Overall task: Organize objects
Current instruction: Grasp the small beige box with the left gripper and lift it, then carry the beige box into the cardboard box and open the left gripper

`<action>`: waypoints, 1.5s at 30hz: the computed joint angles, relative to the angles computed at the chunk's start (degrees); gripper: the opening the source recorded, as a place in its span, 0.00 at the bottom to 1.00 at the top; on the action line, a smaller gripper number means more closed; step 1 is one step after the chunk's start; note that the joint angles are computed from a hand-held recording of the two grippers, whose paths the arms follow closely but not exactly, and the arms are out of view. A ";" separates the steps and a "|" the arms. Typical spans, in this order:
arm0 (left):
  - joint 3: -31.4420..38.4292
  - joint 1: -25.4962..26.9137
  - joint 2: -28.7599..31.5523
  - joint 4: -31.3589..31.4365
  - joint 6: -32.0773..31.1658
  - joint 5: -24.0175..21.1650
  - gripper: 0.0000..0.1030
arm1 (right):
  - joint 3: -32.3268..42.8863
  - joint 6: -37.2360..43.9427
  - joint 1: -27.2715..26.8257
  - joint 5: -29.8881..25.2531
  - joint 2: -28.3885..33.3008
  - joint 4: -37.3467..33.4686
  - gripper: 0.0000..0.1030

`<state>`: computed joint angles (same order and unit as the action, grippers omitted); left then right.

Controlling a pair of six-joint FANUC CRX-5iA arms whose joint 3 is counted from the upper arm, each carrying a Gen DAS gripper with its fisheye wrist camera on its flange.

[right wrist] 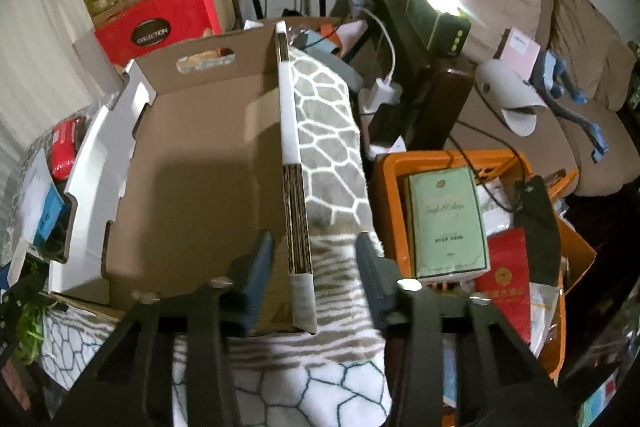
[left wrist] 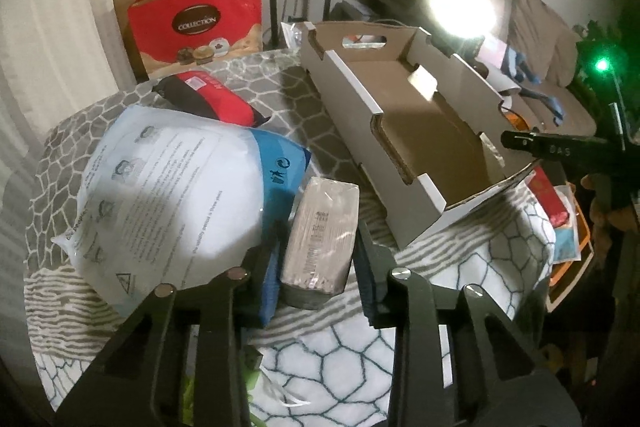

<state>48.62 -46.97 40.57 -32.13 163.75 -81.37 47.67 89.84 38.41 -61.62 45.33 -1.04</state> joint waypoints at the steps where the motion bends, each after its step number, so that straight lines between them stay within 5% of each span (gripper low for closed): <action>1: 0.06 0.04 0.05 0.04 -0.09 0.02 0.27 | 0.64 0.25 -0.09 -0.68 0.41 -0.42 0.28; 6: -1.48 0.33 -0.95 0.67 1.43 1.86 0.25 | 2.97 3.12 -0.84 -2.98 1.40 -4.19 0.11; 18: -0.34 0.28 -5.36 -2.03 0.77 7.35 0.24 | 2.54 5.55 -1.24 -2.45 1.01 -5.41 0.10; 28: 16.10 5.99 6.20 8.04 -13.74 6.42 0.24 | 2.61 5.54 -1.24 -2.56 1.01 -5.49 0.10; 36: 22.80 8.70 13.51 15.37 -16.08 8.18 0.24 | 2.36 5.07 -1.21 -2.32 0.85 -5.42 0.10; 45: 12.29 11.03 11.75 22.54 -6.76 20.74 0.24 | 2.20 5.00 -1.19 -2.22 0.77 -5.35 0.10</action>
